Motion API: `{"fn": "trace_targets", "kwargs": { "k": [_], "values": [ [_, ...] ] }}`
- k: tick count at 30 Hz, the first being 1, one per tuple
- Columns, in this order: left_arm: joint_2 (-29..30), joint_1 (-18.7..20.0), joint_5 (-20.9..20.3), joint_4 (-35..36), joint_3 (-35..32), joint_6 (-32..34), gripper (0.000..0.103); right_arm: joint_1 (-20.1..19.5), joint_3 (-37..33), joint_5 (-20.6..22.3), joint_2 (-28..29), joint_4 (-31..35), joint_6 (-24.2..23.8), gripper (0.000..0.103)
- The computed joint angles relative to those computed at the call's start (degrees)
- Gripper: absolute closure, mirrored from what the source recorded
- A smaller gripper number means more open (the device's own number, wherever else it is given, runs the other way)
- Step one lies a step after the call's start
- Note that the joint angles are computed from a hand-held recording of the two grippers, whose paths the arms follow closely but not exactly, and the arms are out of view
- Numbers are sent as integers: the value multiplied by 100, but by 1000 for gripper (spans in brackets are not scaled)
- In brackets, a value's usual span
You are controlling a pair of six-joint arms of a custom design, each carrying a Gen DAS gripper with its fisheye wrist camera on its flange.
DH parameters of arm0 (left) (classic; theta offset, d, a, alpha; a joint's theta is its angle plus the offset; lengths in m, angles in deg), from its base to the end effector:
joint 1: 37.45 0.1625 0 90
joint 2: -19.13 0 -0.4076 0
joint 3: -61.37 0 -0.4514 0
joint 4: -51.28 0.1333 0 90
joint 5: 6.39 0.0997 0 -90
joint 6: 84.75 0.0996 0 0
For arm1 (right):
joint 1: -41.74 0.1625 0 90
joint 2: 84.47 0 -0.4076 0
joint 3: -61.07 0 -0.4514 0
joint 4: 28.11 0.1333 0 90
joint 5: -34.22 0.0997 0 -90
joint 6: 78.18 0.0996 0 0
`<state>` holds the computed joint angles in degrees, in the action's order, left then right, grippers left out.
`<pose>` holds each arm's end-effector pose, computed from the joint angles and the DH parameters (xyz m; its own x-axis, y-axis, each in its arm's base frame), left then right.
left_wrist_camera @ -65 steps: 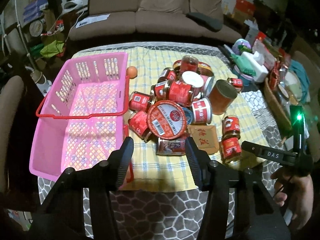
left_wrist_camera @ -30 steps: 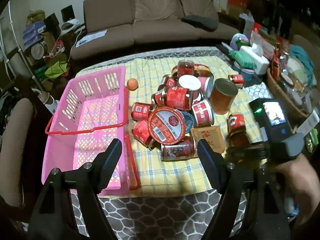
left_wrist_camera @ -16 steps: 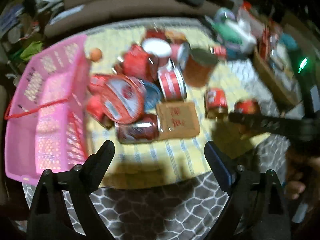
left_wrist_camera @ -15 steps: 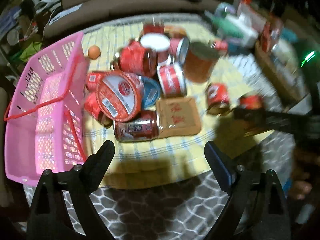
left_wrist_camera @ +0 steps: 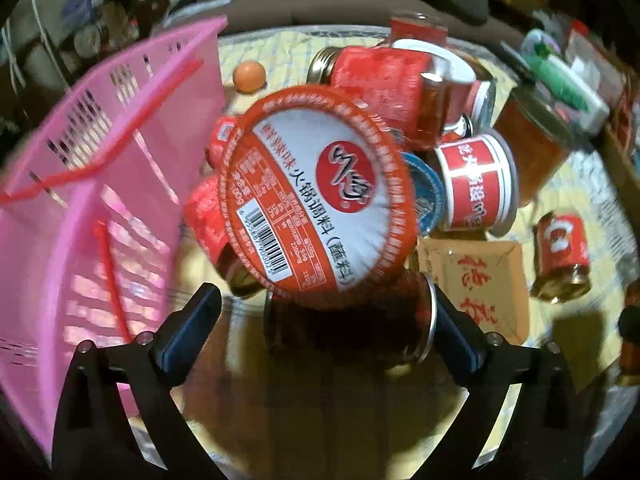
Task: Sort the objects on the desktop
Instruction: 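Grasp the red drink can with the left gripper while the right gripper holds the jar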
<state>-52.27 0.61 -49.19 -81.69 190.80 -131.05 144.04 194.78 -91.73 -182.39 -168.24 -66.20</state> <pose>-0.2253 -0.4385 0.0746 -0.7354 0.0204 -0.6774 0.3310 0.8830 -0.3327 0.1640 -0.4008 0.2488 -0.8469 0.1668 0.5050 -0.0313 0.9323 -0.3603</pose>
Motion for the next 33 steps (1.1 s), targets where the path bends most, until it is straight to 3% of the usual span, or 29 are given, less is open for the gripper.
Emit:
{"fn": "trace_targets", "kwargs": {
  "k": [2, 4, 8, 12, 15, 21, 25, 29, 33],
  "values": [
    [-123, 88, -225, -125, 29, 100, 12, -6, -1, -27, 14, 15, 5, 53],
    [-257, 100, -516, -113, 24, 381, 34, -18, -5, 7, 7, 29, -13, 53],
    [-349, 60, -745, 386, -42, 301, 34, -21, 2, 54, -31, -9, -73, 53],
    [-634, 139, -1295, 1204, -184, -204, 35, -41, 6, 21, -83, 63, -78, 53],
    [-877, -23, -1589, 1832, -204, -412, 34, -72, 26, -53, -135, 105, -52, 53],
    [-1418, -388, -2079, 2206, 51, -425, 34, -64, 41, -151, -132, 243, -9, 53],
    [-1314, -474, -1967, 2381, -57, -329, 34, -28, 5, -223, 12, 412, 62, 53],
    [-811, -507, -1704, 2491, -333, -125, 34, -27, -61, -33, 234, 597, 18, 53],
    [-711, -536, -1632, 2592, -398, -71, 35, 9, -135, 94, 442, 786, -16, 53]
  ]
}}
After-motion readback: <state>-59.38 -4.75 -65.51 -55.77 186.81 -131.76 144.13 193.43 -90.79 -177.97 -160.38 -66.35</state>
